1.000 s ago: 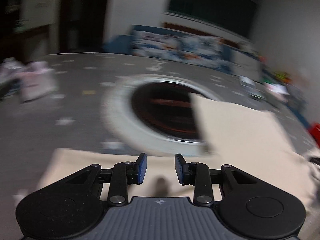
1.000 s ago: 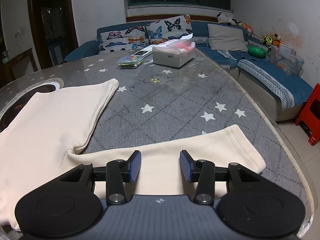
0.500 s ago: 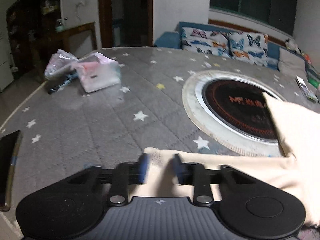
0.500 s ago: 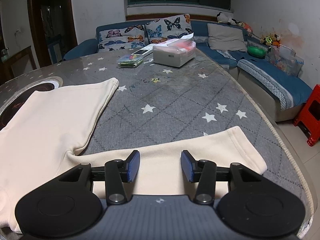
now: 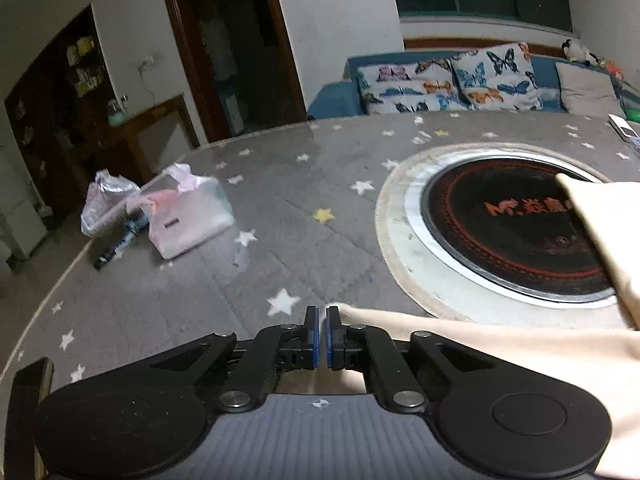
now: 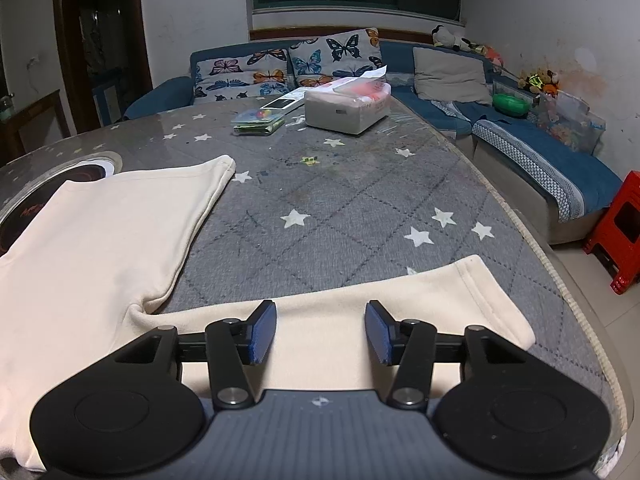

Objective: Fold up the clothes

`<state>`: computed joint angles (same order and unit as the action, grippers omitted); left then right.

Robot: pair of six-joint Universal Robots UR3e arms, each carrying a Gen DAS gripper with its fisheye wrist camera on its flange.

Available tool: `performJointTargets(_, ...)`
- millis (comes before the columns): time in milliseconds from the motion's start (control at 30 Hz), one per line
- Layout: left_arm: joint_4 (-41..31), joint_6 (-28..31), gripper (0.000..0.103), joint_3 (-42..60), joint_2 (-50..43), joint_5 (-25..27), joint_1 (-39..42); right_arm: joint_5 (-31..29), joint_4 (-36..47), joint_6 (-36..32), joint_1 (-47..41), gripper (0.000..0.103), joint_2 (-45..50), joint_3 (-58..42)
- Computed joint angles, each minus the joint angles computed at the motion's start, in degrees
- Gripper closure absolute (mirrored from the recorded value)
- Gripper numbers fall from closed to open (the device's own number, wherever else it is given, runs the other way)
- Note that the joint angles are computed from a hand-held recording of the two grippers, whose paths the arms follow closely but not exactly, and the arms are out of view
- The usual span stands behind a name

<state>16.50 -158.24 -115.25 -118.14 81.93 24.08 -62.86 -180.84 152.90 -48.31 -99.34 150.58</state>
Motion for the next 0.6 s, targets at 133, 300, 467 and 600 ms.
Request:
performJointTargets(133, -2.6, -1.8, 0.094, 2.68, -0.79, 0.43, 0.63, -0.42, -0.37, 0.22, 0.52, 0.05, 0.87, -0.74)
performJointTargets(300, -6.36, -1.8, 0.093, -4.27, 7.96, -7.85, 4.3, -0.34, 0.47, -0.06, 0.3, 0.05, 0.08, -0.65)
performJointTargets(467, -17.69, 5.74, 0.093, -15.39, 23.26, -21.15, 9.04, -0.18, 0.88, -0.26, 0.09, 0.05, -0.35, -0.52)
performJointTargets(600, -31.45, 13.67, 0.093, -21.69, 35.42, -31.86, 12.28, 0.29, 1.67, -0.81, -0.42, 0.049, -1.14, -0.24)
